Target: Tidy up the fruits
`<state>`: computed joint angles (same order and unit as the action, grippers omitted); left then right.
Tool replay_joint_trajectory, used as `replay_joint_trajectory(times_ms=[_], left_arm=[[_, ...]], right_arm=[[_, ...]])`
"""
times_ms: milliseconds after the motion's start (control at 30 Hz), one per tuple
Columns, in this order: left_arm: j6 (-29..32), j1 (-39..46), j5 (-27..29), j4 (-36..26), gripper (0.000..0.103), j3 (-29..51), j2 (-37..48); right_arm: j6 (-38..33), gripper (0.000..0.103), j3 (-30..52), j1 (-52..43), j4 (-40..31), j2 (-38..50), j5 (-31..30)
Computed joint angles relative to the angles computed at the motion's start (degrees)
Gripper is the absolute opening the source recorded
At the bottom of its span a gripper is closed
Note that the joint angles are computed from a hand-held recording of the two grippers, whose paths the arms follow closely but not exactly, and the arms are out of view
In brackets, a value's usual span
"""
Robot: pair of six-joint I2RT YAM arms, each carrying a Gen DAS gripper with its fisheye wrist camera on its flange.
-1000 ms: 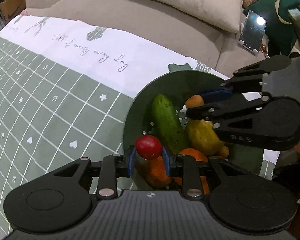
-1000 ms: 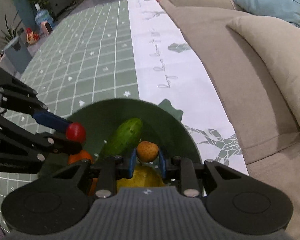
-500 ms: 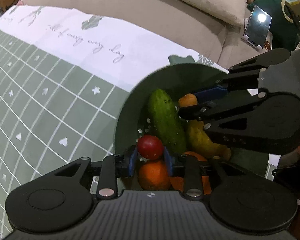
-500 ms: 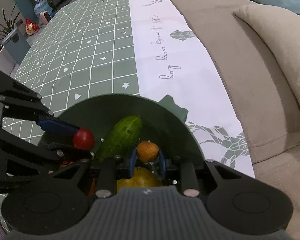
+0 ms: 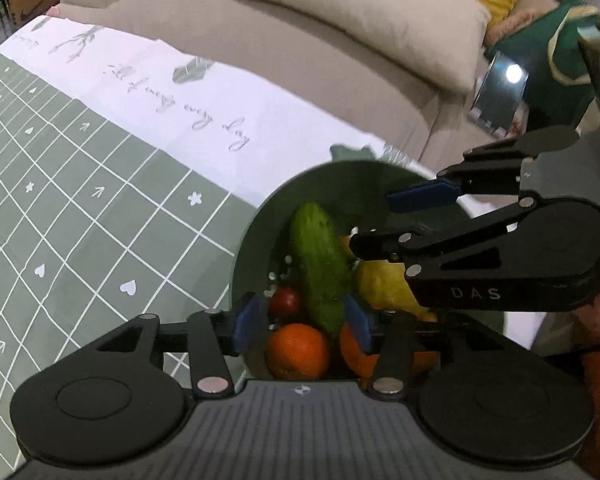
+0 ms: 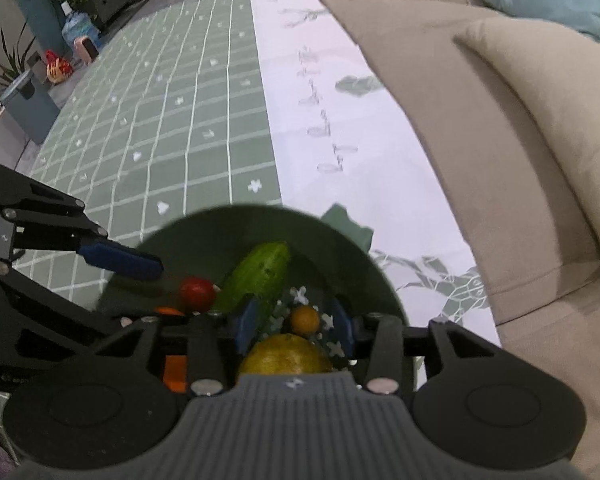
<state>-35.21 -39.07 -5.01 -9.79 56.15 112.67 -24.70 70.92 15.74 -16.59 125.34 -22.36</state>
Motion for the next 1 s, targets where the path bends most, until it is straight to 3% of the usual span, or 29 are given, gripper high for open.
replay_joint_trajectory(times_ms=[200,333,633,800,867,1000], left_arm=[[-2.5,-3.0,-5.1,0.7,0.059,-6.2,-11.0],[-5.4,-7.2,-11.4,-1.7,0.059,-8.4,-18.6],[-14.4,-23.3,-35.5,-10.5,0.062,-9.6,-28.6],[-30.1,-32.9,-51.2,-24.9,0.078,-5.4,-26.1],[-36.2,-35.3,-53.9,-30.6,0.084,-4.0,-25.0],[-49.5,-39.3,-57.0,-42.8,0.088,-0.2,-19.6]], right_arm=[[2.5,0.051,-4.8,-0.8,1.0,-8.0,0.2],[4.8,0.06,-9.6,-2.0,1.9,-15.9,-1.1],[14.3,0.066,-28.1,-7.0,8.2,-41.9,-5.0],[16.9,0.076,-40.9,-9.3,11.2,-59.3,-6.9],[17.5,0.08,-45.4,-10.1,10.4,-66.8,-7.8],[18.9,0.083,-53.6,-10.5,7.1,-82.1,-6.8]])
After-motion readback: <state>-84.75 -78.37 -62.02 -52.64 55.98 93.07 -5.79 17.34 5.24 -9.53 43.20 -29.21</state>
